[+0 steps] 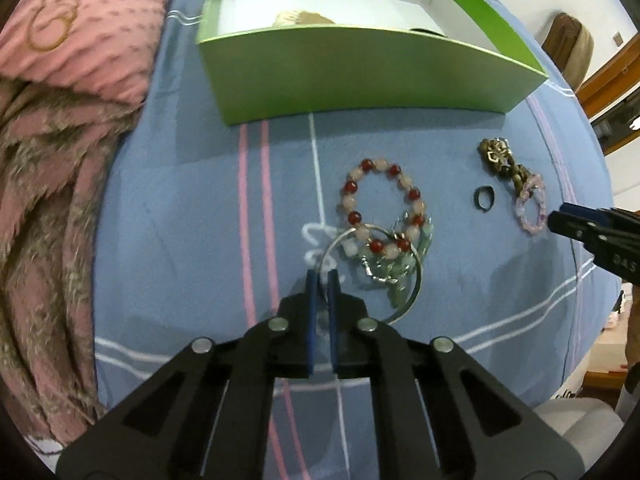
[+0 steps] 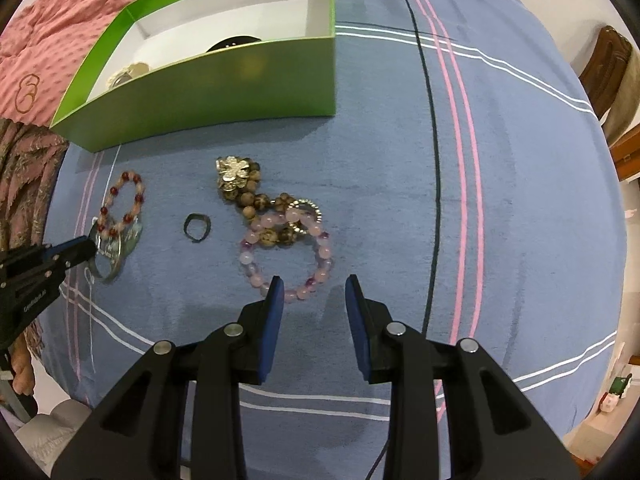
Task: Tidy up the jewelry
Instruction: 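Grasp the red-and-white bead bracelet with the left tool while the right tool grasps the pink bead bracelet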
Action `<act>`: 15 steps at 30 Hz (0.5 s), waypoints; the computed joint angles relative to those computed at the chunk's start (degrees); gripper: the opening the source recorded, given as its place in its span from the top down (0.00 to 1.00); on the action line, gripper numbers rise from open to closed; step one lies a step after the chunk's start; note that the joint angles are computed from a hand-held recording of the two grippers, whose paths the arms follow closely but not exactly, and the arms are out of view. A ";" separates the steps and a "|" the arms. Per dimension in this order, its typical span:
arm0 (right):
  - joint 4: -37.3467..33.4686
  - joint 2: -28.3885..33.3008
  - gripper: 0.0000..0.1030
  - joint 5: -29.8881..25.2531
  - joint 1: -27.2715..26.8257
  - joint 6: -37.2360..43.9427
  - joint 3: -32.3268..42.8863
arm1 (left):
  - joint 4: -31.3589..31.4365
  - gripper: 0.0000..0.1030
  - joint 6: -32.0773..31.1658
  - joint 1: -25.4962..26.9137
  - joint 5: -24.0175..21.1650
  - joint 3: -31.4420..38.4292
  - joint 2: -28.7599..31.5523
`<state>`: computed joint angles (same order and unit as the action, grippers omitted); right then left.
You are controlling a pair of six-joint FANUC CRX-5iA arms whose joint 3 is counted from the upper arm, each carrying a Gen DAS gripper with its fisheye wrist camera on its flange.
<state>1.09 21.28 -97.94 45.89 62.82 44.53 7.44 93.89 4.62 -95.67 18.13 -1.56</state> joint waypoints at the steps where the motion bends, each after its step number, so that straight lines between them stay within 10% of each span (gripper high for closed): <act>1: -0.12 0.29 0.69 -0.04 0.08 0.10 0.40 | 0.48 0.95 0.00 0.17 0.30 -0.92 -1.09; 15: -0.14 0.82 0.69 -0.07 0.60 0.25 1.25 | 3.73 0.87 -1.79 1.56 2.69 -0.24 0.37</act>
